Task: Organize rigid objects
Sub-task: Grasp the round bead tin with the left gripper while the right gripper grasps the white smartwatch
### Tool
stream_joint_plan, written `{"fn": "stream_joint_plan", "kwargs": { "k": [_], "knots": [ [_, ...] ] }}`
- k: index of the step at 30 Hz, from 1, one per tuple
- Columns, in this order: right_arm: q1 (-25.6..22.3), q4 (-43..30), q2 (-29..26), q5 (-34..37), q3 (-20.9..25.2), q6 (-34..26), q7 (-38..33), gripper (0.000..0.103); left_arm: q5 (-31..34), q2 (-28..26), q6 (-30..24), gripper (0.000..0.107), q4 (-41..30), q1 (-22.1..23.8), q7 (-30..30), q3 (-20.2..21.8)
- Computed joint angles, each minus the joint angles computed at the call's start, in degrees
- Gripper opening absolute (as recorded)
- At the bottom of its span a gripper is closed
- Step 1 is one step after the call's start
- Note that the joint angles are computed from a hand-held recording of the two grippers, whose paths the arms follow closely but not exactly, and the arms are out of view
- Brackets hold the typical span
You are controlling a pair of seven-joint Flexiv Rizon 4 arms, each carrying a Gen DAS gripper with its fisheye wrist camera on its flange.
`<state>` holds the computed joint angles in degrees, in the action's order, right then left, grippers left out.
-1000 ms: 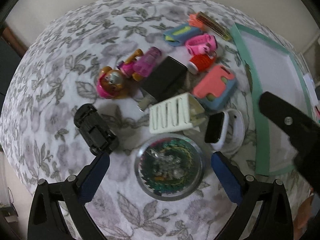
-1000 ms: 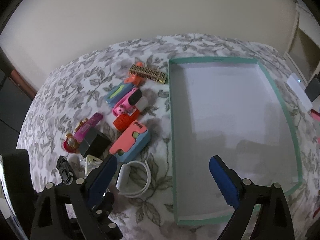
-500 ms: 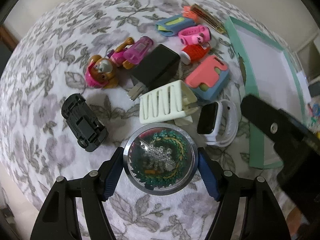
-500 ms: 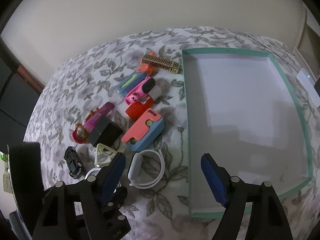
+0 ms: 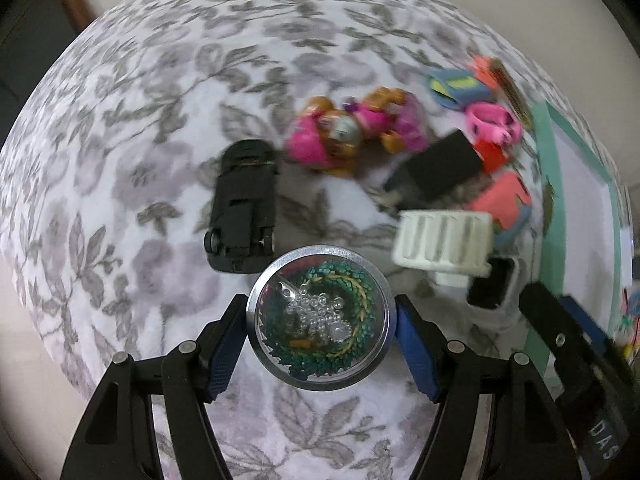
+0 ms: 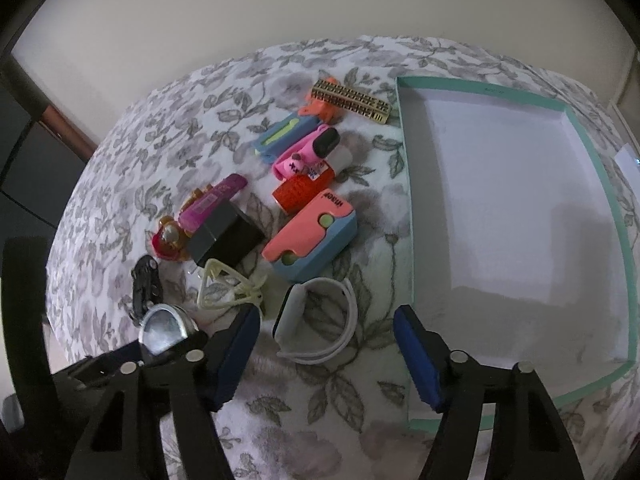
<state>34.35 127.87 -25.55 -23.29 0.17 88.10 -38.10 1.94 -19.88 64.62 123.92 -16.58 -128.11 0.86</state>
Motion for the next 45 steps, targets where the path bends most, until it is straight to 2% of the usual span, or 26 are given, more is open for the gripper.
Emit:
{"fn": "stream_joint_plan", "kwargs": {
  "k": [5, 8, 10, 14, 17, 18, 19, 20, 22, 31, 34, 38, 41, 45],
  "knots": [
    [-1.2, -0.9, -0.6, 0.3, 1.9, -1.6, -1.2, 0.071, 0.0, 2.0, 0.6, 0.073, 3.0, 0.6, -1.2, 0.8],
    [-1.5, -1.4, -1.1, 0.4, 2.6, -2.3, -1.7, 0.071, -2.5, 2.9, 0.7, 0.073, 4.7, 2.9, 1.9, -0.3],
    [-1.4, -1.7, -1.5, 0.2, 2.9, -3.2, -2.1, 0.071, -2.8, 0.7, 2.1, 0.073, 3.7, 3.2, 2.2, -0.4],
    [-1.5, -2.4, -2.3, 0.3, 3.2, -4.4, -1.9, 0.066, -3.3, 0.7, 2.9, 0.073, 4.4, 2.5, 3.3, 1.1],
    [-2.8, -3.2, -3.2, 1.2, 4.8, -5.2, -2.6, 0.065, -2.8, -1.3, 2.9, 0.073, 2.8, 2.8, 3.0, 0.4],
    [-3.4, -3.5, -3.5, 1.7, 5.4, -5.3, -2.9, 0.065, -2.8, -1.2, 1.2, 0.073, 1.8, 1.3, 1.6, 1.4],
    [-3.8, -3.8, -3.7, 2.1, 5.9, -5.6, -3.2, 0.065, -2.1, -2.7, 0.9, 0.073, 0.2, 0.5, -0.4, 0.4],
    [-3.6, -4.1, -4.0, 2.3, 5.8, -5.7, -3.1, 0.065, -2.6, -2.9, 1.1, 0.073, 0.4, 0.9, 0.0, 0.1],
    [-2.9, -4.3, -4.2, 1.9, 5.1, -5.7, -3.1, 0.064, -2.2, -3.6, 0.8, 0.073, -0.6, -0.3, -1.7, 0.3],
    [1.2, -4.0, -4.8, -2.5, 0.1, -5.5, -1.6, 0.064, -2.1, -4.0, 1.1, 0.073, -0.5, -0.2, -1.4, 0.3],
    [3.4, -3.4, -5.0, -5.1, -2.8, -4.5, -0.4, 0.064, -2.3, -4.3, 1.3, 0.073, -0.6, -0.1, -1.2, 0.3],
    [3.9, -2.9, -5.2, -6.0, -3.9, -2.8, 0.3, 0.065, -2.1, -4.3, 1.4, 0.073, -0.7, -0.4, -1.4, 0.5],
    [6.7, -2.0, -5.3, -7.5, -7.3, -1.1, 1.2, 0.065, -2.0, -4.6, 1.7, 0.073, -0.8, -0.5, -1.6, 0.7],
    [6.5, -2.2, -5.4, -7.1, -7.1, -0.9, 0.7, 0.065, -1.8, -4.6, 1.6, 0.073, -0.9, -0.6, -1.7, 0.8]
  ]
}}
